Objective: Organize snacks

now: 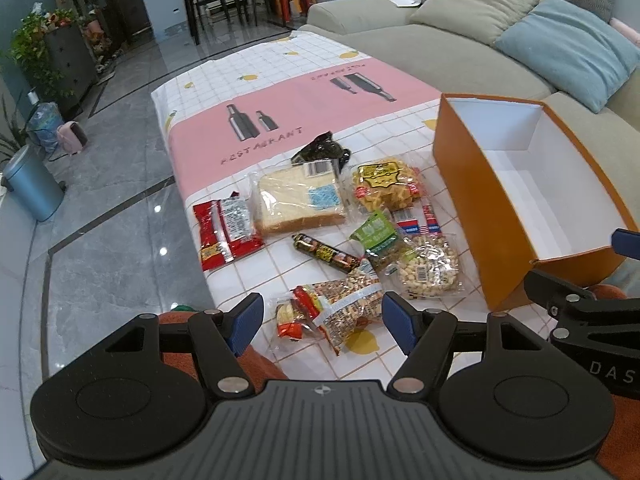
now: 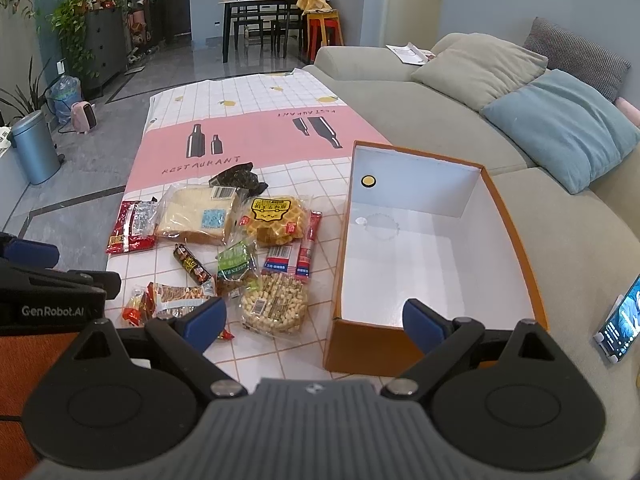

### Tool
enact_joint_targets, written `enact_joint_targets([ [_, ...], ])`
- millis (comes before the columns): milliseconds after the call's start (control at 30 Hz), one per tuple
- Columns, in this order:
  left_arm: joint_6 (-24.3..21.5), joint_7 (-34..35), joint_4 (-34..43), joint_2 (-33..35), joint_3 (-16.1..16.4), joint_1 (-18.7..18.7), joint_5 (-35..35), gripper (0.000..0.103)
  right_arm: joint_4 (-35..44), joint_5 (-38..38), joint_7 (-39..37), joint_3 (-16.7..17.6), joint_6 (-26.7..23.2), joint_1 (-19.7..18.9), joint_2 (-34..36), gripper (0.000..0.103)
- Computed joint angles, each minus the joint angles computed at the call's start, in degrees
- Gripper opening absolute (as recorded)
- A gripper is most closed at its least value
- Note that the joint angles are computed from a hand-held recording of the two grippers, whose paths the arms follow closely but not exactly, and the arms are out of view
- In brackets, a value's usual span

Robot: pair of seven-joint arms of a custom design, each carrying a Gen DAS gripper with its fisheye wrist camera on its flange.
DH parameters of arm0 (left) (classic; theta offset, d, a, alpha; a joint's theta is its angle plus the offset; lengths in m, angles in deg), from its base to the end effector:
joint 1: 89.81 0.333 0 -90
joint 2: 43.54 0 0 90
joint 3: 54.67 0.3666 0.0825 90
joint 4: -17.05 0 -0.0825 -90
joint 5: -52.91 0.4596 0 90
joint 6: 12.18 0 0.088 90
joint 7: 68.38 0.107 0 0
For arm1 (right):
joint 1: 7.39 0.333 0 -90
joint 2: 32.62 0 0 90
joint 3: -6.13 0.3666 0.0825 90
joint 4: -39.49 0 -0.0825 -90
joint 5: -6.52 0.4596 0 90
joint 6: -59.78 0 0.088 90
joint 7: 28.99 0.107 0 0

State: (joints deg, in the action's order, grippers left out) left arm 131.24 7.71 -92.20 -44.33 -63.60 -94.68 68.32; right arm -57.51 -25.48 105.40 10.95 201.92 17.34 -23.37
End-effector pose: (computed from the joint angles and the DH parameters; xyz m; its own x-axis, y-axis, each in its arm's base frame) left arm 0.6529 -0.1628 0.5958 -0.1255 -0.9853 -0.1156 -0.7893 0.1698 -0.5901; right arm 0.6435 0.3621 0.5969 0.0619 -0.9978 0.0216 -0.7225 -0.0598 -0.6888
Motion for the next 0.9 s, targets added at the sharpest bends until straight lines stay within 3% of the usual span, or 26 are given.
enact_joint_targets([
  [133,1.80,0.68,-0.55,-0.33,0.29,0.41,0.16,0.079,-1.54,1.20,-1.00,0.04,4.39,-0.72,-0.37,0.084],
  [267,-0.32,7.15,1.69,1.04,1.02,1.09,-6.42,0.079,-2.21,6.16,-5.37,0.57,9.86,-2.00,0.41,0.073],
  [433,-3.85,15.69,4.33,3.07,1.60,1.93,-14.50,0.079,0.84,15.10,-19.43,2.85,12.16,-3.67,4.24,0.067],
  [633,-8.37,13.61,8.41,6.84,2.65,1.92,-9.94,0.079,8.30,22.94,-31.82,3.92,6.98,-3.74,10.60,0.067],
  [900,-4.23,2.67,13.51,12.81,5.10,2.20,-6.36,0.079,24.28,23.47,-33.37,1.96,1.33,-1.54,22.29,0.067],
])
